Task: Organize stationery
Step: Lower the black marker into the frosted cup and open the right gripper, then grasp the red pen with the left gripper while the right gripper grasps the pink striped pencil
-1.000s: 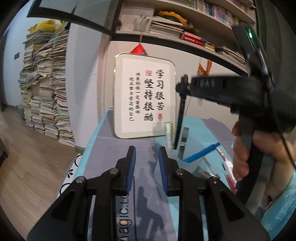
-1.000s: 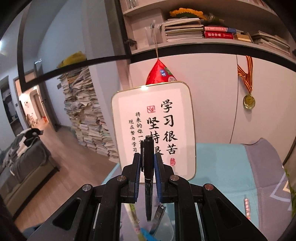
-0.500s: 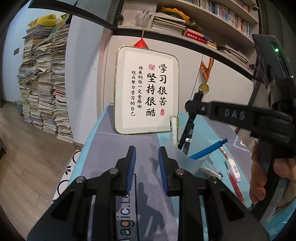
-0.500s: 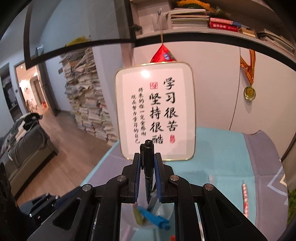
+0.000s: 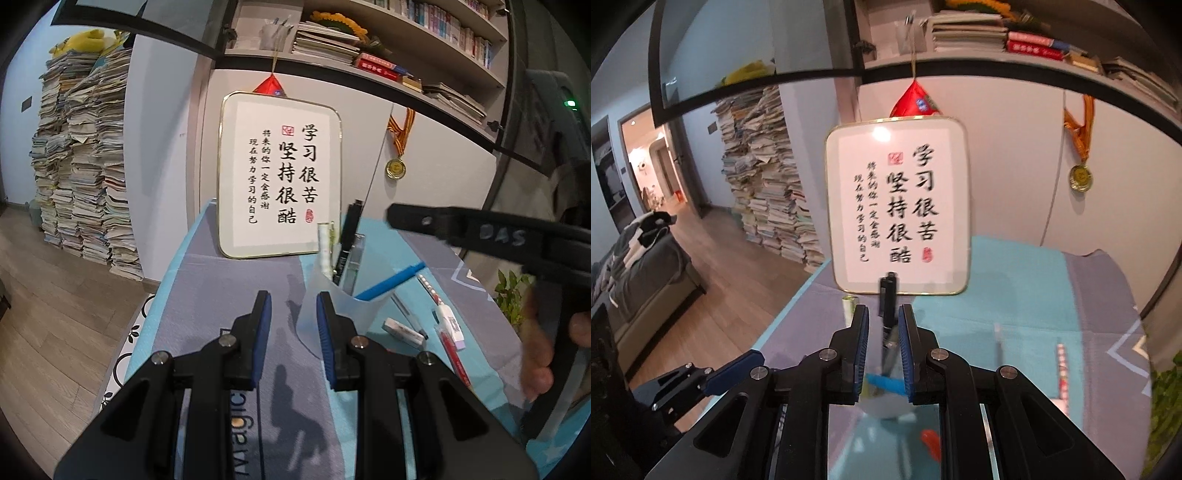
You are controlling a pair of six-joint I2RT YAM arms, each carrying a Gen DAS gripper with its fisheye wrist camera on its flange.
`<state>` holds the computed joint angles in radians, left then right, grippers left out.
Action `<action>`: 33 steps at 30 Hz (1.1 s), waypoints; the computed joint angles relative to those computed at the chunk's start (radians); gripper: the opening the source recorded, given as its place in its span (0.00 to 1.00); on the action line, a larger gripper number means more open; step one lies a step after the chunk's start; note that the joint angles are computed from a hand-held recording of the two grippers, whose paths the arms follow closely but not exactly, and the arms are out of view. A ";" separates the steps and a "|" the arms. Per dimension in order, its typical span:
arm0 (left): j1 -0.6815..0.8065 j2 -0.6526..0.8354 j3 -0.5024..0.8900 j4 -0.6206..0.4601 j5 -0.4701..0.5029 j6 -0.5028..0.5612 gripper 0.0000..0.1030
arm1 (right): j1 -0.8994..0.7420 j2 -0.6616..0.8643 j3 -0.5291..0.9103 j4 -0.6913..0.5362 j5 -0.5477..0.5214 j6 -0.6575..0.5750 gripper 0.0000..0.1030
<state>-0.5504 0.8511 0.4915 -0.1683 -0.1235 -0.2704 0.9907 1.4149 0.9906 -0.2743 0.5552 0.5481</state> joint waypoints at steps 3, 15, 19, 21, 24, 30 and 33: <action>-0.043 -0.012 0.007 -0.023 -0.023 -0.009 0.22 | 0.028 -0.085 -0.039 -0.077 0.070 0.025 0.15; -0.317 0.100 0.077 -0.040 -0.125 -0.071 0.30 | -0.095 -0.418 -0.252 -0.358 0.106 0.171 0.15; -0.424 0.234 0.129 -0.016 -0.133 -0.094 0.31 | -0.237 -0.472 -0.334 -0.333 0.006 0.128 0.15; -0.473 0.321 0.168 -0.002 -0.133 -0.105 0.31 | -0.302 -0.481 -0.372 -0.295 -0.058 0.099 0.15; -0.514 0.455 0.226 0.030 -0.110 -0.124 0.31 | -0.449 -0.479 -0.420 -0.227 -0.217 0.031 0.15; -0.541 0.673 0.353 0.033 -0.070 -0.134 0.31 | -0.558 -0.516 -0.468 -0.183 -0.306 -0.032 0.15; -0.537 0.736 0.400 0.023 -0.071 -0.137 0.31 | -0.606 -0.522 -0.490 -0.160 -0.347 -0.071 0.15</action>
